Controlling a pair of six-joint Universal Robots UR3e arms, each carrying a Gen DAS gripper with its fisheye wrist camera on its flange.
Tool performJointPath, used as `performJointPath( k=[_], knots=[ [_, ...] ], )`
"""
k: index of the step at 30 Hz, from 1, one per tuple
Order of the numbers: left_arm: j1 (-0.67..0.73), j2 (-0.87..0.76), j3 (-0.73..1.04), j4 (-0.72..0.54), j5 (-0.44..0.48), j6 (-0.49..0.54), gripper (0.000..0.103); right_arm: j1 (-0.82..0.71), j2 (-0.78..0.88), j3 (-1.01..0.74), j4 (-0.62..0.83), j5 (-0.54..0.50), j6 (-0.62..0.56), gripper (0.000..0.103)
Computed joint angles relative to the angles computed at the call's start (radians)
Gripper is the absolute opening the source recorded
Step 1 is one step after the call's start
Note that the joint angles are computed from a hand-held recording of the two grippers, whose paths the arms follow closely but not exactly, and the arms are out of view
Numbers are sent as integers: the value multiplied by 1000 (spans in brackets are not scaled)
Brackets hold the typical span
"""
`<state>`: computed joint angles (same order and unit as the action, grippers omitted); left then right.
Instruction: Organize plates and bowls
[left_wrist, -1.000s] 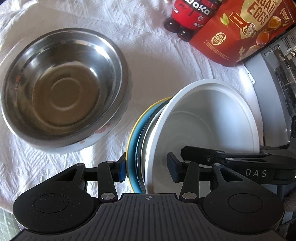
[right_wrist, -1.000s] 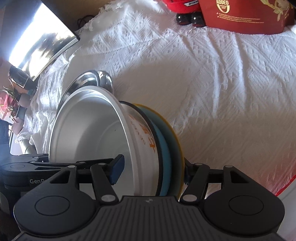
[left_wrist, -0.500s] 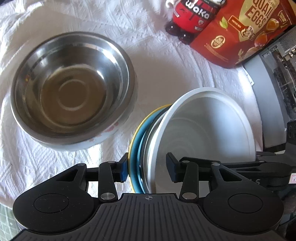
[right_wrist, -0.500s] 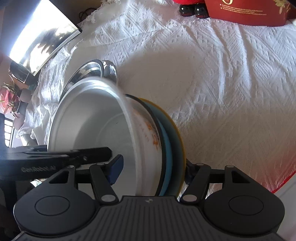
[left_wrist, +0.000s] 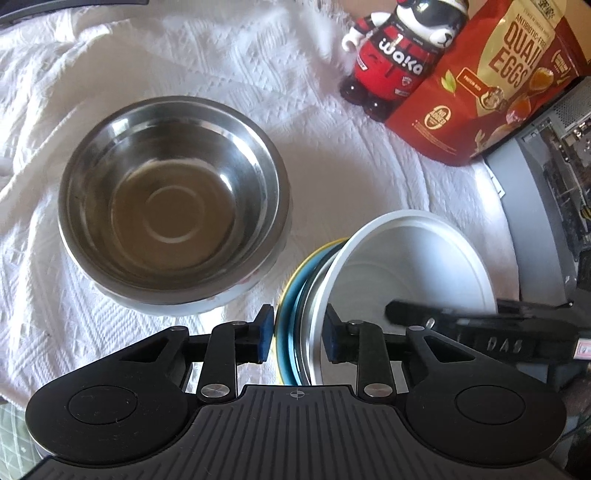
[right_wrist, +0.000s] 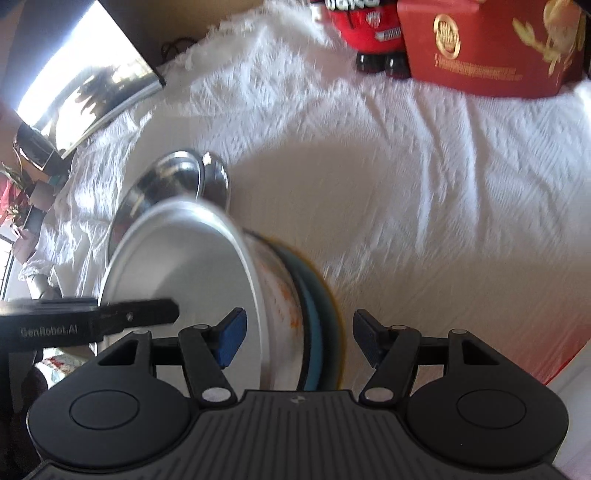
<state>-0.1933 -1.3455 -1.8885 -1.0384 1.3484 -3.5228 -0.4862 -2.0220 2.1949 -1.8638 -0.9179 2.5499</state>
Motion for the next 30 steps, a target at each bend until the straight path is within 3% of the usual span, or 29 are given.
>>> performJointPath(
  k=[13, 22, 30],
  knots=[
    [-30, -12, -5, 8, 38, 2, 28, 2, 9, 29, -153, -36, 82, 65],
    [-17, -48, -19, 1, 3, 0, 28, 14, 14, 27, -31, -34, 28, 65],
    [-18, -67, -16, 16, -7, 9, 27, 44, 30, 45, -58, -39, 41, 65]
  ],
)
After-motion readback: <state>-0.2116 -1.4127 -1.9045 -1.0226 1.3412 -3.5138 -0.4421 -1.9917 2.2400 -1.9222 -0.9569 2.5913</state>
